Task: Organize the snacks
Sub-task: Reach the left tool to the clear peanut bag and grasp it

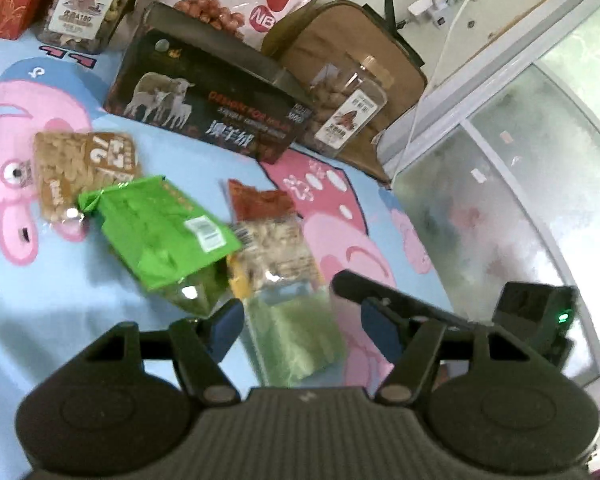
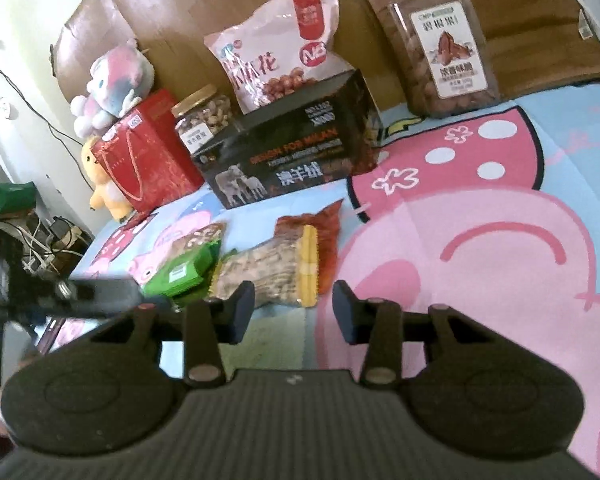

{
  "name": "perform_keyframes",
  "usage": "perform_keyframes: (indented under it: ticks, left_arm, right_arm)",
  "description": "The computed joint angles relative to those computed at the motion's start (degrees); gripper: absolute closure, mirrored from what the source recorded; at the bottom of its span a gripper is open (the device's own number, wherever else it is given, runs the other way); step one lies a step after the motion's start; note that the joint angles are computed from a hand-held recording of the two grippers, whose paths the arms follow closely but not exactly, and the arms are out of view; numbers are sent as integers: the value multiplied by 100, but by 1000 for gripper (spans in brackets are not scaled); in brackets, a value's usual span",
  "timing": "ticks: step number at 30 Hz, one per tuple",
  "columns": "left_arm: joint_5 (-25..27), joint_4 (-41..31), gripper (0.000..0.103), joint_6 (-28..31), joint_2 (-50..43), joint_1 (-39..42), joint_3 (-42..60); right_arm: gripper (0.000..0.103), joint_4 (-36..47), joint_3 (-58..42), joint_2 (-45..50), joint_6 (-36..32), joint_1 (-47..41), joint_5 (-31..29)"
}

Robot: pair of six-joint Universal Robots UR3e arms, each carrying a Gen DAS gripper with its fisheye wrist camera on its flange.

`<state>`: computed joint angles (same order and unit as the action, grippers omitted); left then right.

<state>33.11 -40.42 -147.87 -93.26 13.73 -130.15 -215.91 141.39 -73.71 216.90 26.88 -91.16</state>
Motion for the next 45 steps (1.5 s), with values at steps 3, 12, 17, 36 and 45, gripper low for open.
perform_keyframes:
  ticks: [3, 12, 17, 36, 45]
  left_arm:
    - [201, 1234, 38, -668, -139, 108, -247]
    - [-253, 628, 38, -703, 83, 1361, -293]
    - [-622, -537, 34, 116, 333, 864, 94]
    - [622, 1202, 18, -1606, -1276, -908, 1077]
    - [663, 1398, 16, -1835, -1419, -1002, 1209]
  right_arm:
    - [57, 255, -286, 31, -30, 228, -156]
    - [57, 930, -1382, 350, -499, 895, -923]
    - [57, 1092, -1286, 297, -479, 796, -1154]
    - [48, 578, -935, 597, -992, 508, -863]
    - [48, 343, -1080, 800, -1415, 438, -820]
